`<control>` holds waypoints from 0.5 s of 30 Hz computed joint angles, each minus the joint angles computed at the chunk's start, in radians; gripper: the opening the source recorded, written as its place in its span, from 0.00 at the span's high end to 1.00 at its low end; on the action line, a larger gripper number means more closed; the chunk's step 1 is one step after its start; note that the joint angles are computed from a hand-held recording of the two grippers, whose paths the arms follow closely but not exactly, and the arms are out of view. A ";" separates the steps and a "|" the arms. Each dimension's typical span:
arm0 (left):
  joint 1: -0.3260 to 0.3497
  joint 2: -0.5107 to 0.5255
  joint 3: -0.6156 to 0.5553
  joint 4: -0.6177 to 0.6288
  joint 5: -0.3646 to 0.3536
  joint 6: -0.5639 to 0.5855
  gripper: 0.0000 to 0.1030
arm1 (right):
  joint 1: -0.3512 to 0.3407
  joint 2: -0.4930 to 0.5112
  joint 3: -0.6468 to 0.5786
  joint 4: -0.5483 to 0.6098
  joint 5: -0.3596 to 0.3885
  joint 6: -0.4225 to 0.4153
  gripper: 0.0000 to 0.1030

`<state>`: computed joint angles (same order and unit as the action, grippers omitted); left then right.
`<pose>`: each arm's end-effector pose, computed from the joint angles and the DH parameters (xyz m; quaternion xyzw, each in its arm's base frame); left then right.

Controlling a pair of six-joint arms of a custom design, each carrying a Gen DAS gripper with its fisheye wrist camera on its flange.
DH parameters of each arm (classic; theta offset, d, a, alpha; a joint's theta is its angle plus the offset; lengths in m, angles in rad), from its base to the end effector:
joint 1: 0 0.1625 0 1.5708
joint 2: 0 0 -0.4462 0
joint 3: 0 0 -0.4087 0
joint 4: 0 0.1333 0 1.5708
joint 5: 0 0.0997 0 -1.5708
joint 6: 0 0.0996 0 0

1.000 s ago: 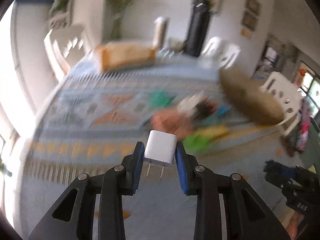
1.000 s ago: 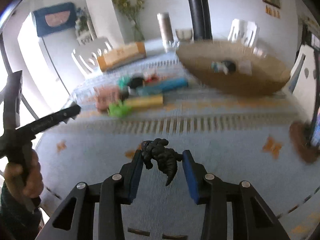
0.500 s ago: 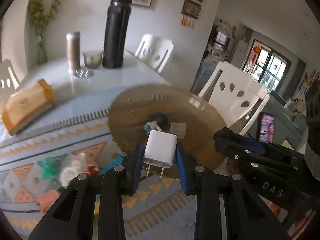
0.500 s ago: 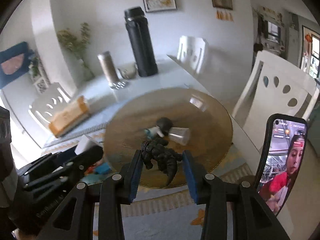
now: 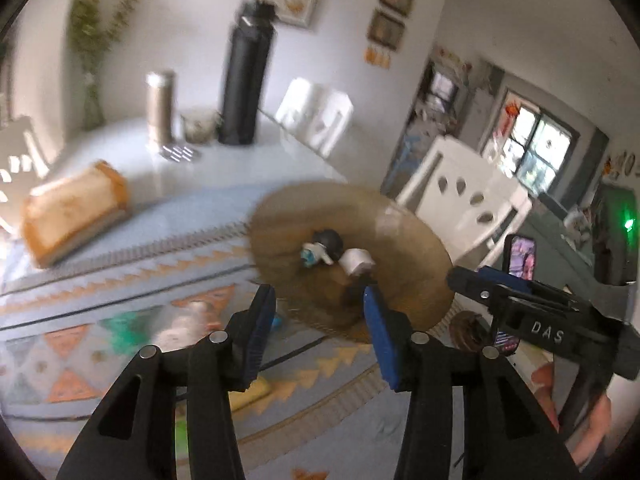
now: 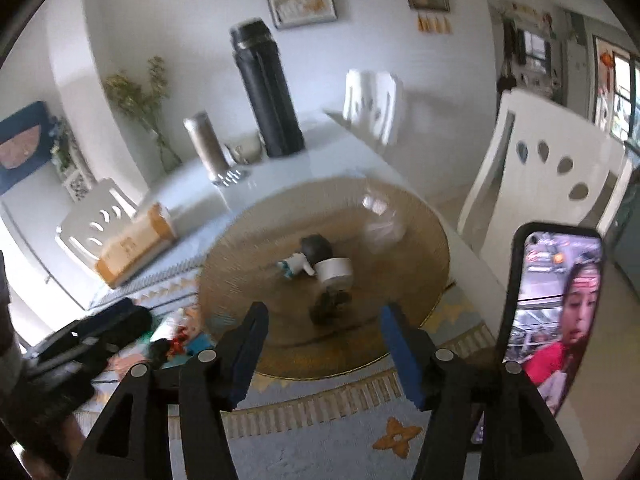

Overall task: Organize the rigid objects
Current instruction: 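Carry the charger and dinosaur over the golden bowl and open both grippers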

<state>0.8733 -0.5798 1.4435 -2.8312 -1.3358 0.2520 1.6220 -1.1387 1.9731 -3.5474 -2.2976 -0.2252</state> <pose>-0.3735 -0.6893 0.0454 0.4245 0.8765 -0.2162 0.0689 0.0962 -0.5663 0.3246 -0.0820 -0.8053 0.4774 0.3418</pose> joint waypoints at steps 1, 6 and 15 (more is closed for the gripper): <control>0.003 -0.038 0.041 -0.031 0.020 0.001 0.57 | 0.012 0.000 0.013 -0.020 0.009 -0.015 0.42; 0.018 -0.156 0.207 -0.168 0.152 -0.011 0.57 | 0.052 0.029 0.060 -0.067 0.057 -0.071 0.40; 0.138 -0.191 0.328 -0.207 0.275 -0.091 0.57 | 0.013 0.198 0.077 -0.095 0.169 -0.138 0.38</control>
